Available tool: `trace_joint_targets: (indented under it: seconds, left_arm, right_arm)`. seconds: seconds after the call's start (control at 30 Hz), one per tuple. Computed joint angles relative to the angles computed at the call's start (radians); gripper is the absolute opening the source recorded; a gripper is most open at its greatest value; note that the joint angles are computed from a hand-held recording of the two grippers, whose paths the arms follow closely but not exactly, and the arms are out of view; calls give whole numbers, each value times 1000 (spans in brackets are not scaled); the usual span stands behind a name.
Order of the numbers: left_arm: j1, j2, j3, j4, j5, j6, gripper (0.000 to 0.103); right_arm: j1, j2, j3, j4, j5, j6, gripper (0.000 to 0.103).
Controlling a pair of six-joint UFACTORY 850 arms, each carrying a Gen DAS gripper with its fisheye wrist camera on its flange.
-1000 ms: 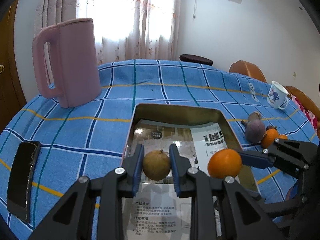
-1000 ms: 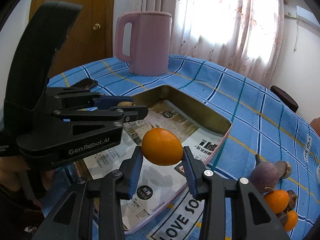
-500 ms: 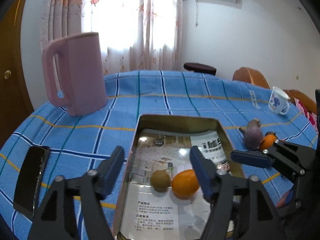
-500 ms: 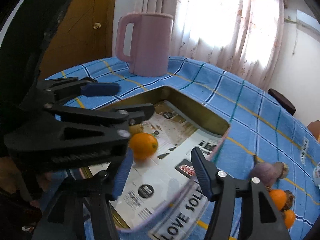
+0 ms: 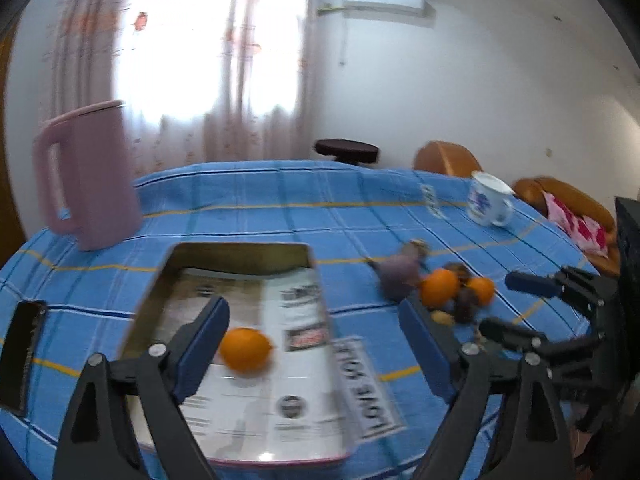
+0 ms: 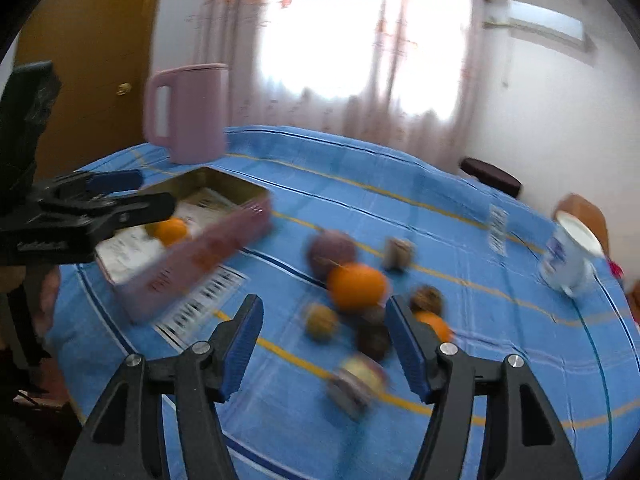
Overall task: Organize fruits
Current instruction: 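Grasp the cylindrical brown-and-white piece with the right gripper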
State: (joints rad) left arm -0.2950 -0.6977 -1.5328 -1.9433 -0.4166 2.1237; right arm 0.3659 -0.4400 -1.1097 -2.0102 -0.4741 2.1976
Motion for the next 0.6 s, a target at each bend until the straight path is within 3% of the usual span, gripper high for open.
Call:
trace_joint_targets:
  seconds: [0.2, 0.4, 0.53, 0.6]
  left_arm:
    - [-52, -4, 0, 76, 19, -27, 92]
    - [-75, -30, -34, 165, 47, -108, 92]
    - [-83, -48, -58, 234, 57, -178, 92]
    - [-86, -51, -62, 255, 56, -194, 92]
  right_arm:
    - [-42, 32, 52, -56, 68, 88, 65]
    - [-60, 2, 21, -96, 145, 126, 64]
    - [-75, -26, -13, -80, 234, 103, 51]
    - [-74, -32, -14, -86, 238, 100, 45]
